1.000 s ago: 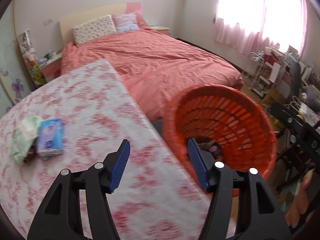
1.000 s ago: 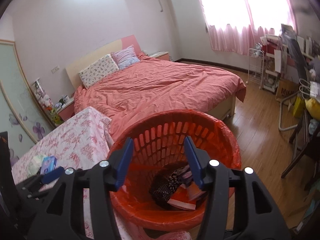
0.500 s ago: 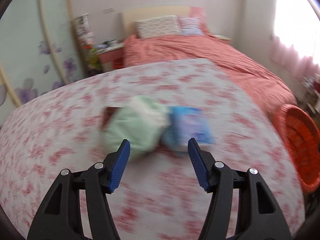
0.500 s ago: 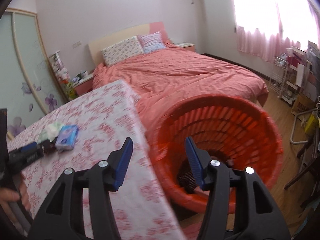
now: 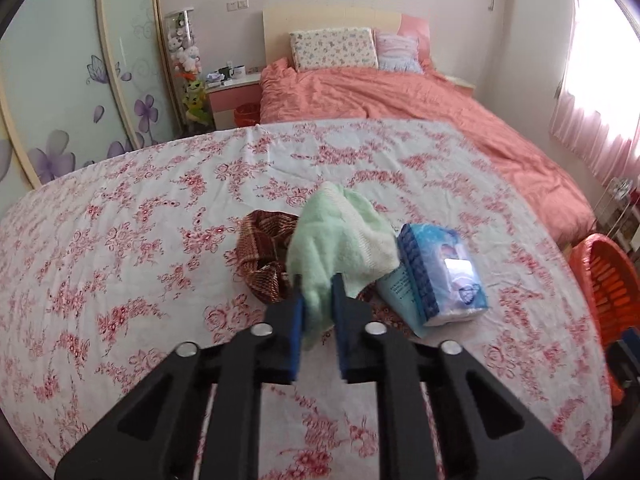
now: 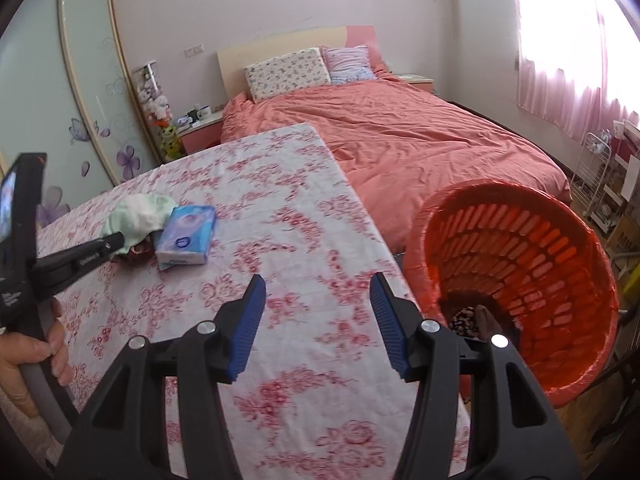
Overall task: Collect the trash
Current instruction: 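Grasp the light green cloth with the left tool, then grasp the blue Vinda tissue pack with the right tool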
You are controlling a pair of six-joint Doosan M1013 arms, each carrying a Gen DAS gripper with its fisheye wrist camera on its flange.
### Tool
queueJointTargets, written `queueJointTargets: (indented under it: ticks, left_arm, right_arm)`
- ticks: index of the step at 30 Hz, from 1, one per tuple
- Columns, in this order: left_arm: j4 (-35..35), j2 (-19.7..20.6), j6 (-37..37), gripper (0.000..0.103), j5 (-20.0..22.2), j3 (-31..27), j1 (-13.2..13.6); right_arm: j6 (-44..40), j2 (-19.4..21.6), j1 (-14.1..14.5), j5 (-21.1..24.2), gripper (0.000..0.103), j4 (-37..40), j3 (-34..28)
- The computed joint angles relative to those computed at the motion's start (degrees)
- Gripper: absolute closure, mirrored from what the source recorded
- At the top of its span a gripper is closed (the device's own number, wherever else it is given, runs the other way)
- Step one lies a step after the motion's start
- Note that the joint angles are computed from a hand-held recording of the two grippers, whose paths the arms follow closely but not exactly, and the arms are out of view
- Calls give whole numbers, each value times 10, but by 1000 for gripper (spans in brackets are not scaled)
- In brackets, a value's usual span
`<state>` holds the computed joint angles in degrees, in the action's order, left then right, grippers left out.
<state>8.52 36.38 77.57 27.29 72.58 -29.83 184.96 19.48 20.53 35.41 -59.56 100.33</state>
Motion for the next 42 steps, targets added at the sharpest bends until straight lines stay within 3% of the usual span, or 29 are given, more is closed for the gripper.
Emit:
queueJointTargets:
  ticks: [5,9,14,20,23,25,28,32,37,42]
  left_arm:
    - [-68,-26,41,92,-39,40,20]
    - [-66,-40,28,92,-47,62,37]
    - [-3,-41,-35,92,-35,70,54]
    - [0,-27,-60,91,1,57,75]
    - [-12,-27,-56,72,1,59,80]
    - [-20,-28,-46,53,-7,62,82]
    - [-22,-27,-33,43,-13,61,81]
    - [-40,-17,-2,40,-2,45,82]
    - [-55,-5,23,40,16,30,79]
    - [-101,-4,60,40,17,28,78]
  right_arm:
    - [-26,12,4,-5,49,16,-13]
    - [-48,23,7,-14,49,32,-27]
    - [-80,38,12,-19,49,50,-48]
    - [-114,58,15,-29,49,72,-78]
    - [-134,71,12,-33,49,93,-98]
    - [-147,81,8,-36,49,113,-112]
    - [-166,96,3,-38,49,144,-136]
    - [-191,113,-2,-35,42,178,-161]
    - [-219,129,-7,-17,42,210,-185]
    - [-242,132,-14,-22,50,245,-187]
